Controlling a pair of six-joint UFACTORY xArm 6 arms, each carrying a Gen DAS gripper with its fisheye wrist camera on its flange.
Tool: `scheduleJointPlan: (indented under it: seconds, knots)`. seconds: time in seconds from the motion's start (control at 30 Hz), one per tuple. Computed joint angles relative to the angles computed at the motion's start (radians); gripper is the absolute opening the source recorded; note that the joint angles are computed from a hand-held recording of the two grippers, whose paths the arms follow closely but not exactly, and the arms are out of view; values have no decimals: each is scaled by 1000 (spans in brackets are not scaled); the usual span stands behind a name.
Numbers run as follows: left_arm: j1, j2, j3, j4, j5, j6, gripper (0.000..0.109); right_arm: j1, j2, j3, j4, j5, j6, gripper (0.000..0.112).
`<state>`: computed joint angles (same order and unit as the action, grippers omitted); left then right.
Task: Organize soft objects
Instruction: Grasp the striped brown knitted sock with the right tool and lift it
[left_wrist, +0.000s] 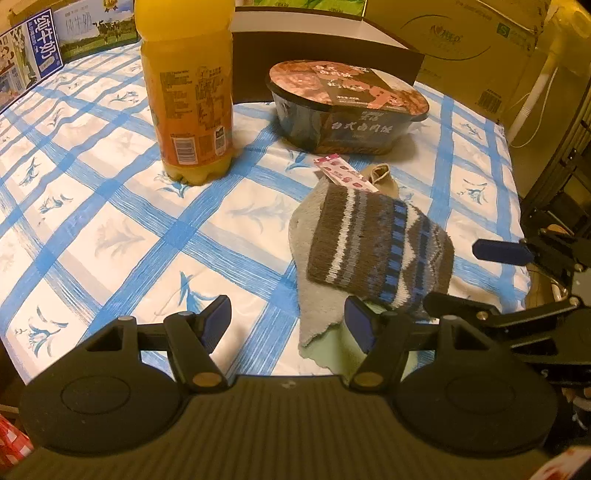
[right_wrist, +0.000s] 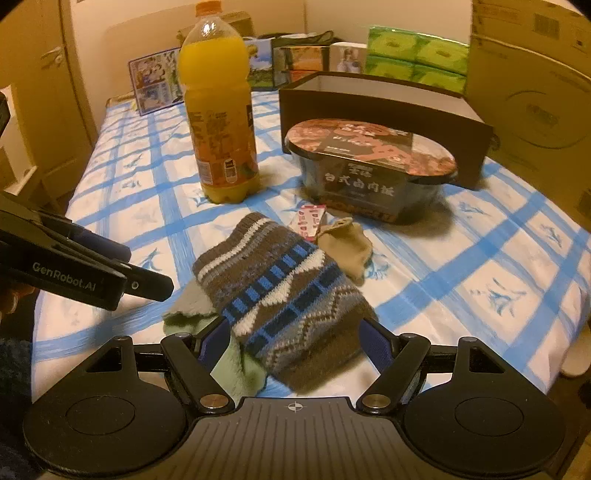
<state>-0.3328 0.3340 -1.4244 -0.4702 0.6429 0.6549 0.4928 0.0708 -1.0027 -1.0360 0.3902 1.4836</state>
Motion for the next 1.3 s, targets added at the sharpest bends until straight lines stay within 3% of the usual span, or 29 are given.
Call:
scheduleJointPlan:
  seconds: [0.3, 0.6, 0.77, 1.13, 1.3]
  knots:
    - [-1, 56, -55, 14, 6, -25, 65, -67, 69, -59, -3, -61, -98, 80]
    - [-3, 99, -89, 48, 9, -62, 65, -116, 160, -112, 120, -176, -258, 81]
    - [-1, 110, -98, 56, 12, -72, 65, -126, 171, -115, 55, -217, -241, 80]
    - [-2, 100, -79, 58, -8, -72, 65, -122, 143, -87, -50, -222, -198, 33]
    - [-3, 84, -58, 60, -22, -71, 65, -118, 119, -71, -126, -217, -105, 20]
